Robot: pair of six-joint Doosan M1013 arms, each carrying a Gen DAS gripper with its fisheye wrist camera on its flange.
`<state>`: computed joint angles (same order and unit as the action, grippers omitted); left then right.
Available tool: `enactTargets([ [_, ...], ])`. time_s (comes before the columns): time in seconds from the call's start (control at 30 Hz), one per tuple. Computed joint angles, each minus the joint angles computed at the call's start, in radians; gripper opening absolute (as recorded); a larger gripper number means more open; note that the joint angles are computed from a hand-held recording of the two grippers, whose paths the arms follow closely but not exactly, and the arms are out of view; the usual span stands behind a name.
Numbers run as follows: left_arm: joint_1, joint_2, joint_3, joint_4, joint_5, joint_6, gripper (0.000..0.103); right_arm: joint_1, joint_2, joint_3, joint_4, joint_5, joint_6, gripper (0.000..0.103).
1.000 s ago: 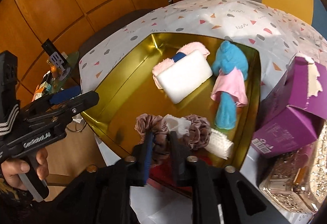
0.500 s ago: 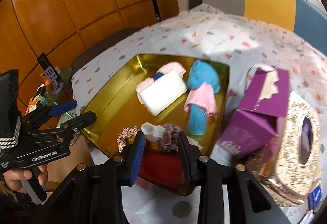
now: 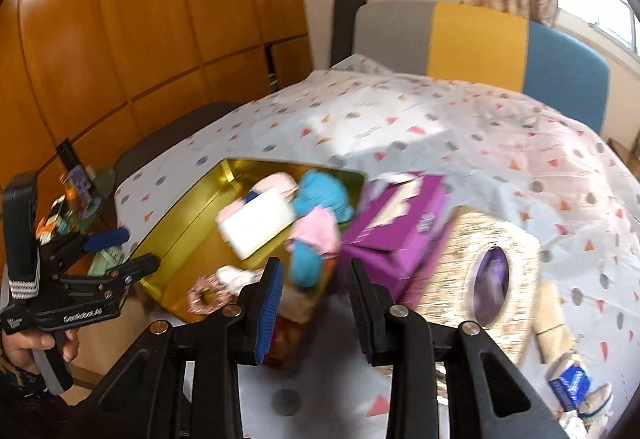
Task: Organize soft objects
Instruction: 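Move both tools back to the beige mesh roll and tissue pack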
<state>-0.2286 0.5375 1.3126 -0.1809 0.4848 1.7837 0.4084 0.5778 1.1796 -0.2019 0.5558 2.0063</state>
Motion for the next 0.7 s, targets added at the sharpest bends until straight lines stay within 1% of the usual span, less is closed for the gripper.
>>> enactTargets([
  [0.13,-0.007,-0.002,-0.001,-0.001,0.001,0.018,0.073,-0.018,-0.038,0.053,-0.142,-0.018,0.172,0.033],
  [0.27,-0.015,-0.003,-0.003,0.001,0.004,0.034,0.073,-0.038,-0.068,0.1,-0.293,-0.003,0.354,0.033],
  [0.43,-0.027,-0.006,-0.007,-0.014,0.002,0.07,0.073,-0.074,-0.102,0.168,-0.482,0.066,0.611,0.033],
  [0.53,-0.035,-0.007,-0.011,-0.031,0.004,0.097,0.073,-0.098,-0.108,0.197,-0.568,0.142,0.748,0.033],
  [0.6,-0.042,-0.007,-0.015,-0.036,0.006,0.116,0.073,-0.116,-0.11,0.221,-0.606,0.186,0.82,0.033],
  [0.7,-0.053,-0.008,-0.022,-0.047,0.017,0.137,0.073,-0.146,-0.113,0.26,-0.608,0.221,0.896,0.033],
])
